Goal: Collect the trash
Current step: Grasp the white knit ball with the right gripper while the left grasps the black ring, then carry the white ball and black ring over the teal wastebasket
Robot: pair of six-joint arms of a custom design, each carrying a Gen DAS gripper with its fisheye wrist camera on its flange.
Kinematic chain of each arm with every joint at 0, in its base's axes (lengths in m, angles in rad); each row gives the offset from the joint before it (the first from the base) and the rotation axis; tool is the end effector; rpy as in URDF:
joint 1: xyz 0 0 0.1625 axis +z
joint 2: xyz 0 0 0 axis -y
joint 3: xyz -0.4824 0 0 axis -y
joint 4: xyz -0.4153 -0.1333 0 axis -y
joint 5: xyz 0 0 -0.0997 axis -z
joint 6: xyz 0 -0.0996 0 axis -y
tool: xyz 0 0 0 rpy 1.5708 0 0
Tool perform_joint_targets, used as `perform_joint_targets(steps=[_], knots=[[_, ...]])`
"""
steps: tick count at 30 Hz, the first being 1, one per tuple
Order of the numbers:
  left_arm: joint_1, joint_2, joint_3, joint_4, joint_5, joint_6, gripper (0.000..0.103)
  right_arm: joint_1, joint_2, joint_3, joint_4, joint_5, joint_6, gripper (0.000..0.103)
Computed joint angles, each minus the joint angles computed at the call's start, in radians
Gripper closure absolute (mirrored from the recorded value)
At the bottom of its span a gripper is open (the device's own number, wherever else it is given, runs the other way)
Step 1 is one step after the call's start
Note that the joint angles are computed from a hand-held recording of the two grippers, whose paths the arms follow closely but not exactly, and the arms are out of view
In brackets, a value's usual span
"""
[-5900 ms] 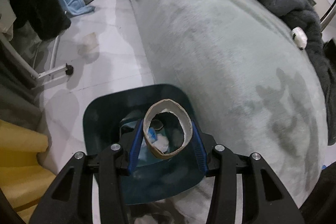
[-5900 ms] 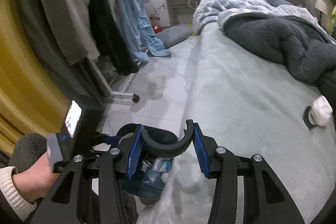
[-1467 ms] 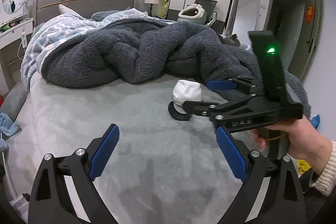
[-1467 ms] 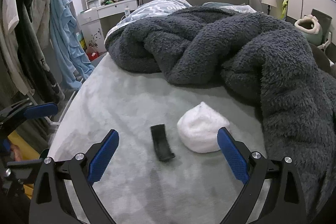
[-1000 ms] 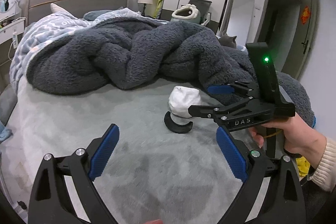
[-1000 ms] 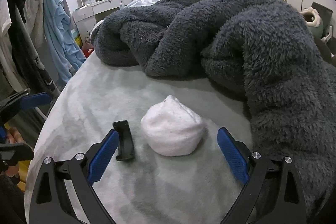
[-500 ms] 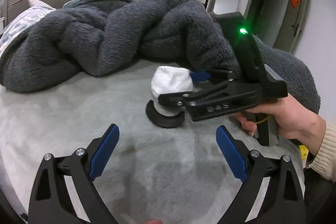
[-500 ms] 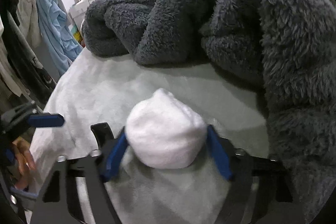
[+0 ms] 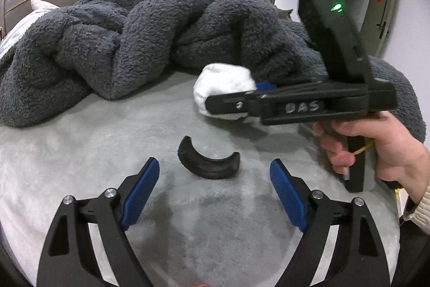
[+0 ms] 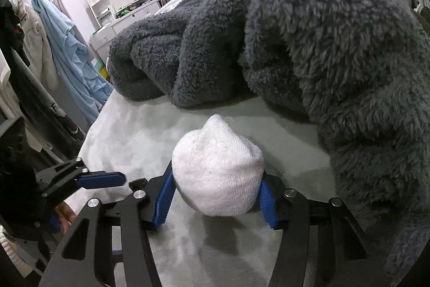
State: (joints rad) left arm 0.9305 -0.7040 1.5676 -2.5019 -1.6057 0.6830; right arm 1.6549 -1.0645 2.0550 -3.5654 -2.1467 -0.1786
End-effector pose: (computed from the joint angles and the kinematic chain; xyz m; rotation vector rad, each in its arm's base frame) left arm -0.3402 -0.6740 0.0665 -1.9100 -2.4497 0.1060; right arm 0.1280 -0.5769 0.2763 -0.0684 -2.2933 1.2101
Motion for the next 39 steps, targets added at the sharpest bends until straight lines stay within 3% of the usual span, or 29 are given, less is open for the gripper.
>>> perform_joint_targets(steps=[9, 14, 20, 31, 39], knots=[[-0.018, 0.031, -0.005, -0.033, 0.048, 0.012, 0.031, 0.007, 0.001, 0.006, -0.001, 0.000, -0.014, 0.047], [-0.035, 0.056, -0.009, -0.040, 0.092, 0.021, 0.051, 0.018, -0.019, 0.012, 0.009, -0.018, -0.008, 0.047], [-0.052, 0.048, 0.026, -0.090, 0.123, 0.028, 0.054, 0.055, -0.039, 0.022, 0.010, -0.052, -0.002, 0.047], [-0.062, -0.043, 0.114, -0.110, 0.163, -0.112, 0.055, 0.090, -0.031, 0.045, 0.080, -0.065, 0.104, 0.047], [-0.057, -0.142, 0.192, -0.126, 0.224, -0.214, 0.055, 0.157, 0.017, 0.013, 0.116, -0.104, 0.118, 0.047]])
